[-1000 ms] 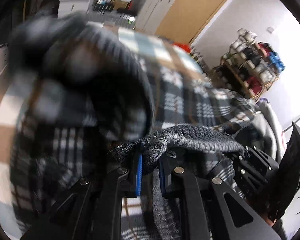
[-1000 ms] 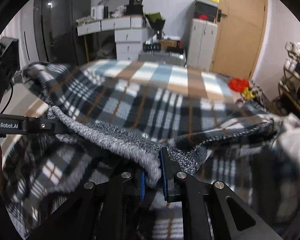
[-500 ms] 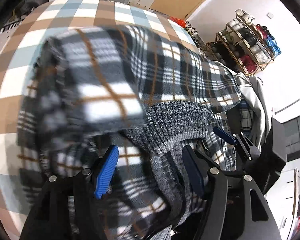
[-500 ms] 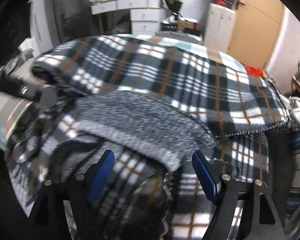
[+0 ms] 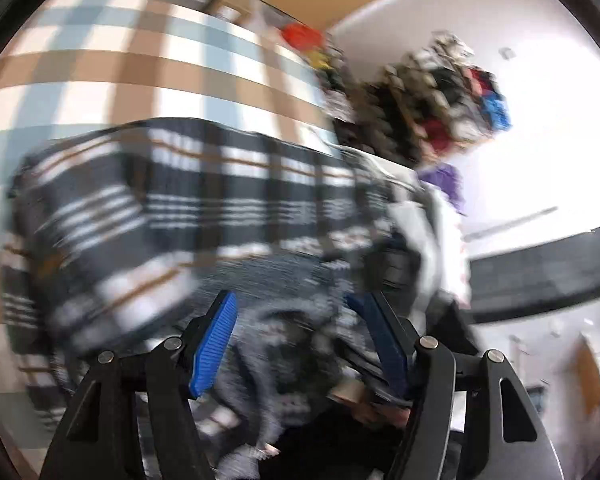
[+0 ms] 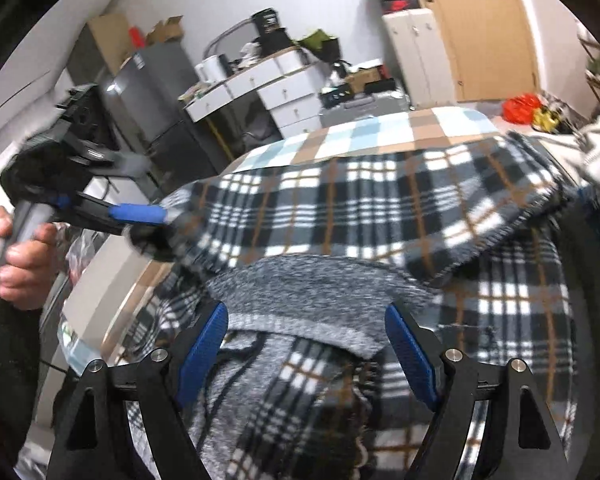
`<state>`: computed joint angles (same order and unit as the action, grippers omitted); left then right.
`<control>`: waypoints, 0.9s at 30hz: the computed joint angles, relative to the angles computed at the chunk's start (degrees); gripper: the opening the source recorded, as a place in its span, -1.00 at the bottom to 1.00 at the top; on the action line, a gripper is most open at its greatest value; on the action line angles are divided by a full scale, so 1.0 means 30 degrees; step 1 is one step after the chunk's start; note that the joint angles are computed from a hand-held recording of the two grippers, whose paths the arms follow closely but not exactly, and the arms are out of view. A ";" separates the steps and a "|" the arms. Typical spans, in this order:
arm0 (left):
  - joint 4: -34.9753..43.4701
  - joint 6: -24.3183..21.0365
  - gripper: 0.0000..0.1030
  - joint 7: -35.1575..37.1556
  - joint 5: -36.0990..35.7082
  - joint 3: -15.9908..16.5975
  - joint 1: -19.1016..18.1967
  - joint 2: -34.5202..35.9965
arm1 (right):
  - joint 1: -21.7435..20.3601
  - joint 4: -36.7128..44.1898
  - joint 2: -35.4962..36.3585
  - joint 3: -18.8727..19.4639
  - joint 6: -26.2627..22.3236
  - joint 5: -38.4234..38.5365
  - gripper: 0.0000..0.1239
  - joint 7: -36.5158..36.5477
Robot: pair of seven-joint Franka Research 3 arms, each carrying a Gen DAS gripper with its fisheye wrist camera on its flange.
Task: Fold large clothes
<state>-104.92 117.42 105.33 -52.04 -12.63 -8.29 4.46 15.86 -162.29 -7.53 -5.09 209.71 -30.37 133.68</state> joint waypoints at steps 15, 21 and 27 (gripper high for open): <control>-0.1334 0.9165 0.24 -0.3130 0.7667 -0.0657 -0.0423 0.2348 | -0.0515 0.0101 0.0315 0.0920 -0.0130 0.0303 0.31 -0.0985; -0.3397 1.0638 0.16 0.1098 0.0788 -0.1799 0.1308 0.2264 | -0.0250 0.0614 0.0796 0.0236 -0.0191 -0.0737 0.31 0.0532; -0.3549 1.2259 0.06 -0.0857 0.4487 -0.1159 0.0164 0.2235 | -0.0447 0.1652 -0.0049 0.0123 -0.2434 -0.0940 0.37 0.0807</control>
